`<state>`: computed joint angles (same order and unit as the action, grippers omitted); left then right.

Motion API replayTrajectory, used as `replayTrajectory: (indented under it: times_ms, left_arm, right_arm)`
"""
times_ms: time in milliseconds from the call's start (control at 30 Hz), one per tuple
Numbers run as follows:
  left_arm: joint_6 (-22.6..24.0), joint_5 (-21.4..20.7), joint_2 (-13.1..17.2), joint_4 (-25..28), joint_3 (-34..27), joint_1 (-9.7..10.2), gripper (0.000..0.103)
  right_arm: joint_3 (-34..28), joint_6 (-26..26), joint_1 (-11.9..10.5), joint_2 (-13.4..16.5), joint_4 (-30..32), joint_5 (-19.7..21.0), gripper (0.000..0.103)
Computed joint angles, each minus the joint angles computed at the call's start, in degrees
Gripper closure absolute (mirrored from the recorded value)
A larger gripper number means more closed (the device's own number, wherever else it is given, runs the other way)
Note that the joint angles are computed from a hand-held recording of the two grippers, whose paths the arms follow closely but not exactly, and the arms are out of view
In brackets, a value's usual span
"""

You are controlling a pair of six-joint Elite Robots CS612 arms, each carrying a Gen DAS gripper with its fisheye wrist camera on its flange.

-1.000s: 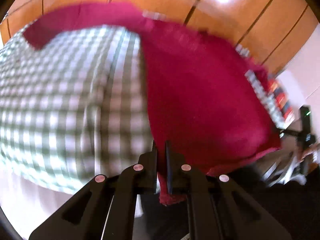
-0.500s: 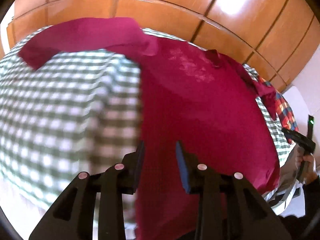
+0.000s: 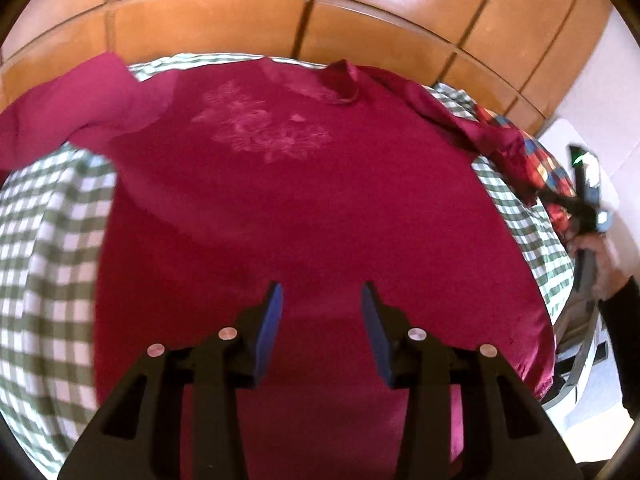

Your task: Fold small clothes

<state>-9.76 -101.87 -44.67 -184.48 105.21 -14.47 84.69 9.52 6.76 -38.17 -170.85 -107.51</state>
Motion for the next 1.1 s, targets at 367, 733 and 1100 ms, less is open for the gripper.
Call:
replayTrajectory:
  times_ms: [367,733,1100]
  left_arm:
    - [2.1,-0.5,1.0,2.4,-2.6,-0.29,0.061]
    - [1.2,3.4,1.5,5.1,-3.7,-0.69,0.058]
    - [-1.8,2.2,3.0,5.2,-5.7,0.21,0.055]
  right_arm:
    - [4.5,8.2,-3.2,-7.6,-10.4,-2.8,0.098]
    - [-8.4,24.3,-8.3,0.6,15.6,-8.0,0.098]
    - [-10.0,13.6,-5.1,-0.4,8.1,1.0,0.098]
